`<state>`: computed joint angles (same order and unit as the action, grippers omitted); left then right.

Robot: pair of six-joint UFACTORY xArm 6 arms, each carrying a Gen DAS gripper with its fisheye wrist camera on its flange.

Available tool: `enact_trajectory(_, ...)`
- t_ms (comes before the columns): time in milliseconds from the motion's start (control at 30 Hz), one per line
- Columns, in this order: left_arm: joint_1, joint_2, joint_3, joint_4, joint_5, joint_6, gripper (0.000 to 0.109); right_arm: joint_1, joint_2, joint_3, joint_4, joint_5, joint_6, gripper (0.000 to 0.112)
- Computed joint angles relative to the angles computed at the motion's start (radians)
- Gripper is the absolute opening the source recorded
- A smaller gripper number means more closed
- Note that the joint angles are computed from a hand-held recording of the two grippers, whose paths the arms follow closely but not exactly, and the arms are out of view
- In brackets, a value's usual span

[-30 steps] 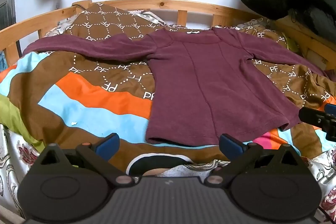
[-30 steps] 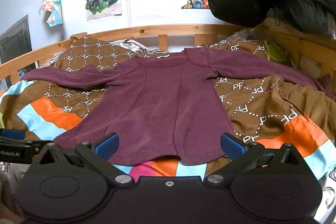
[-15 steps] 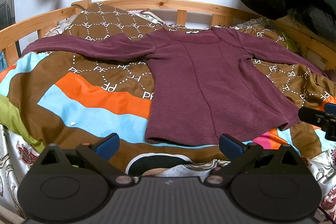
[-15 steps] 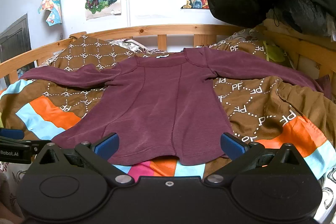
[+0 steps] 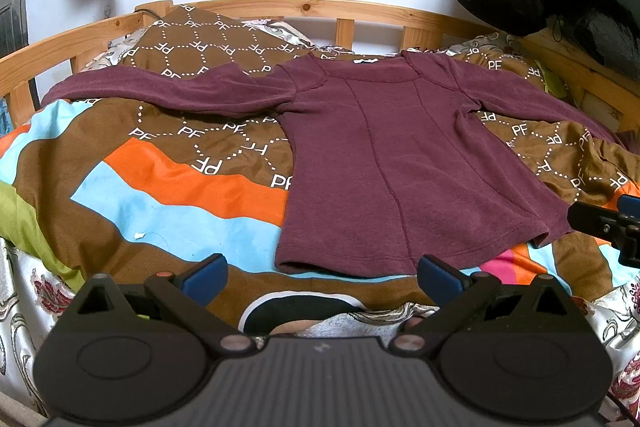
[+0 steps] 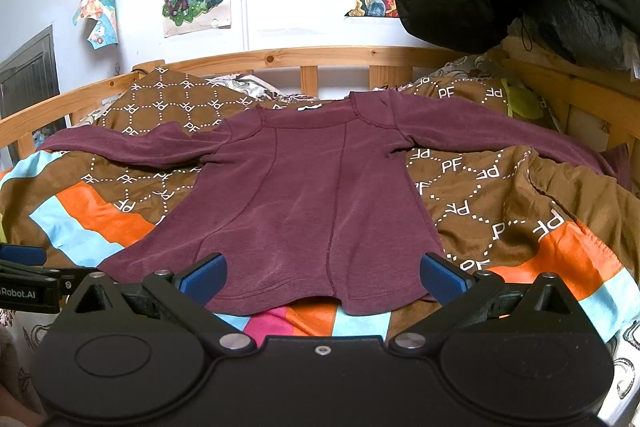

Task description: Fold small clothes

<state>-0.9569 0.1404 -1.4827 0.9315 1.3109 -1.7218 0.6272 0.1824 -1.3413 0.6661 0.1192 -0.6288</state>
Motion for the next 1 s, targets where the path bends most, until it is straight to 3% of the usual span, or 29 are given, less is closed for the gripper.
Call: enact_trajectory(1000, 0.0, 0.011, -0.012, -0.01, -0.006, 0.002, 0.102, 0.0, -0.001, 0.003, -0.008, 0.002, 0.004, 0.102)
